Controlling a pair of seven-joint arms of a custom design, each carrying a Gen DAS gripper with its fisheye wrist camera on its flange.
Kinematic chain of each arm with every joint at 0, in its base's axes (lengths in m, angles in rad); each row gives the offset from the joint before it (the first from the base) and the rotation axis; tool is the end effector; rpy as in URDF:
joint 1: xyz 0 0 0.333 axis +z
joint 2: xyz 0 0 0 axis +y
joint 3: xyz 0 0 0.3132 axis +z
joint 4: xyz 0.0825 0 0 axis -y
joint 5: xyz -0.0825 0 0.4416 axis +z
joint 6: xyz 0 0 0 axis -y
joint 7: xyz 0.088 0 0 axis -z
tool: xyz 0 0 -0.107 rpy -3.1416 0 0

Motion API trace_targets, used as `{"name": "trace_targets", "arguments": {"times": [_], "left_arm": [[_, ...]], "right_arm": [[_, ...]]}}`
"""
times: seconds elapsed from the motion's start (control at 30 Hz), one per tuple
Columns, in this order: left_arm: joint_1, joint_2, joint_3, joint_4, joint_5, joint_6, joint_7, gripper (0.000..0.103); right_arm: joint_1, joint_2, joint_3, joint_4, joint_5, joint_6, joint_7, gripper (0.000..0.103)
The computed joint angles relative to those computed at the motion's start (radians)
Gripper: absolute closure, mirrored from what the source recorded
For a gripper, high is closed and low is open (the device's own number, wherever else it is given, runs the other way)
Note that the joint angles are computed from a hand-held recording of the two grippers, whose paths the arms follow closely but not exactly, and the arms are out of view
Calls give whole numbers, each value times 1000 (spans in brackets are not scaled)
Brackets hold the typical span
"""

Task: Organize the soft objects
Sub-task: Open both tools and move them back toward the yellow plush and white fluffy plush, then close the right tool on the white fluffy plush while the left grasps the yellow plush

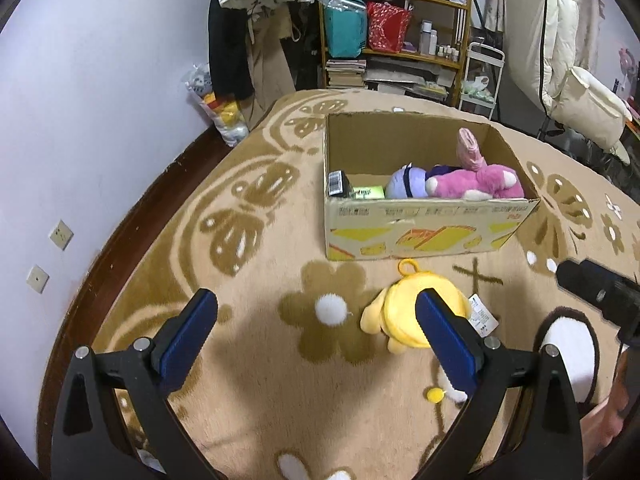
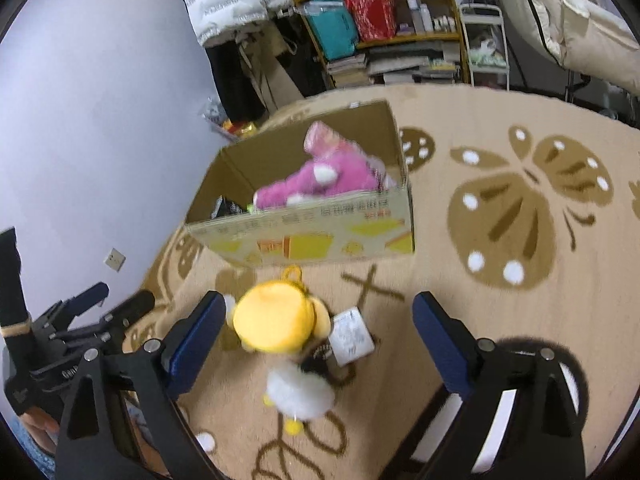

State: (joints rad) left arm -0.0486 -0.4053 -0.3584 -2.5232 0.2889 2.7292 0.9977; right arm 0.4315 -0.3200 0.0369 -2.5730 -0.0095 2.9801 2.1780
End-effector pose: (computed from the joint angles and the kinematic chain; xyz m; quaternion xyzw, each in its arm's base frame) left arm 0.4619 -0.2125 0.4413 -0.6423 0.6962 -0.2171 0.2360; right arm 0.4560 0.2315 0.4203 -0.6175 0.7017 -0.0950 0.3426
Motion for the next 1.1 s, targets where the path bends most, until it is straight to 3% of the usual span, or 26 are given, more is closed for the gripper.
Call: {"name": "trace_targets", "arguments": {"times": [0.1,0.3,0.47,0.77,0.83,1.0,1.07,1.1], "left_arm": [[-9,10,13,-7,-27,6,-2,4],[-11,40,21,1,-38,13,2,4],[-26,79,41,21,-65,7,25,4],[-98,160,100,67,-198,-24,164,4],[-106,175,102,76,-215,-26,184,4],[-136,226,112,109,-274,-21,260,4],[-147,247,114,124,-295,-19,289,4],[-151,256,115,132,-303,-20,303,5]], "right_arm": [[-54,8,63,3,-66,-27,73,5],[-17,39,39,15,-64,-49,58,5],[46,80,-7,40,45,-79,-48,8],[67,169,-4,108,252,-167,-236,10],[74,195,-5,133,336,-207,-324,25],[37,253,28,184,460,-296,-429,37],[24,266,41,194,512,-314,-471,49],[18,272,45,200,544,-326,-503,66]]}}
